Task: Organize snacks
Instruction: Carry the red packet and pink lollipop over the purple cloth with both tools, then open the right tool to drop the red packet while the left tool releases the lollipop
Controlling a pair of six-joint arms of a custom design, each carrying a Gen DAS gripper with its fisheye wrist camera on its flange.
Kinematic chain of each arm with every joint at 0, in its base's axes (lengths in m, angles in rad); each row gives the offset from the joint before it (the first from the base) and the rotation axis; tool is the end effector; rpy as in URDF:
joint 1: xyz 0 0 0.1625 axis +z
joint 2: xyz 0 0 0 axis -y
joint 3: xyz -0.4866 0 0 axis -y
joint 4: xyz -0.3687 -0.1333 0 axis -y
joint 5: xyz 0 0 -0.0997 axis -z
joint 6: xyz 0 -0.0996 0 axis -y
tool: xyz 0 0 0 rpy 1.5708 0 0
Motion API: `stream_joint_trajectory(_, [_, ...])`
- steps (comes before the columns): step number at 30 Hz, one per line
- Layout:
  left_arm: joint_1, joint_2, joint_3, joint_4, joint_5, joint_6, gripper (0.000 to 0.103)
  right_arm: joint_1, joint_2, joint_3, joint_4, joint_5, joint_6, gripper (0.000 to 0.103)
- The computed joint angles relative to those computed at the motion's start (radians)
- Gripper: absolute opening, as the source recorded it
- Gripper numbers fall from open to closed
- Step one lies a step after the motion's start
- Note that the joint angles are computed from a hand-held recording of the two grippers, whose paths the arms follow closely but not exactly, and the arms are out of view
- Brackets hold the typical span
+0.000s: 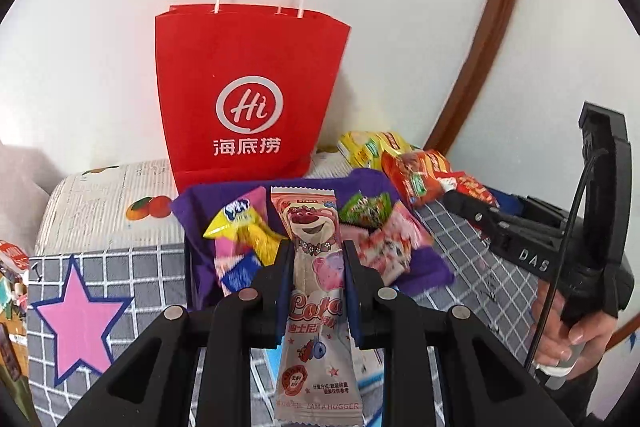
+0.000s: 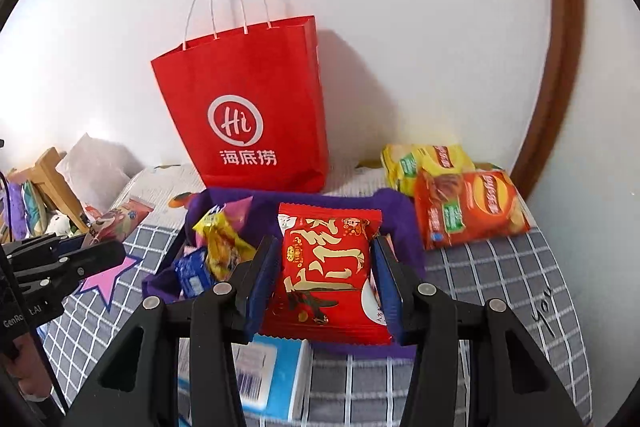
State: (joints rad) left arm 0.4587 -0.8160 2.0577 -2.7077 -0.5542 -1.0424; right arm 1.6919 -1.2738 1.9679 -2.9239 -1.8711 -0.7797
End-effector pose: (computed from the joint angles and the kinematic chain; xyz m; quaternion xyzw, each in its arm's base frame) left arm -0.3932 -0.4373 0.1055 0.0559 0.8710 -0.4063 0.2705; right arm 0.1711 -0.5462 0.3778 0.3637 -0.8633 0.2570 0.2374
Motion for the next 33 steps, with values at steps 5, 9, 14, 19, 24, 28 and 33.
stream_joint_trajectory(5, [0.076, 0.035, -0.026, -0.094, -0.027, 0.075, 0.022, -0.024, 0.09, -0.061, 0.026, -0.018, 0.003, 0.047])
stream_joint_trajectory(9, [0.14, 0.066, -0.045, -0.178, -0.071, 0.131, 0.022, -0.051, 0.153, -0.111, 0.085, -0.039, 0.041, 0.047])
stream_joint_trajectory(14, [0.186, 0.092, -0.061, -0.193, -0.098, 0.148, 0.022, -0.072, 0.192, -0.134, 0.101, -0.061, 0.031, 0.047])
stream_joint_trajectory(19, [0.214, 0.111, -0.054, -0.244, -0.101, 0.155, 0.022, -0.089, 0.209, -0.136, 0.087, -0.066, 0.023, 0.047])
stream_joint_trajectory(24, [0.223, 0.112, -0.052, -0.253, -0.103, 0.157, 0.023, -0.091, 0.223, -0.139, 0.098, -0.081, 0.012, 0.048])
stream_joint_trajectory(28, [0.225, 0.114, -0.045, -0.3, -0.114, 0.19, 0.025, -0.087, 0.227, -0.131, 0.085, -0.086, -0.009, 0.048])
stream_joint_trajectory(33, [0.207, 0.111, -0.049, -0.285, -0.086, 0.207, 0.039, -0.079, 0.221, -0.121, 0.082, -0.088, -0.024, 0.053])
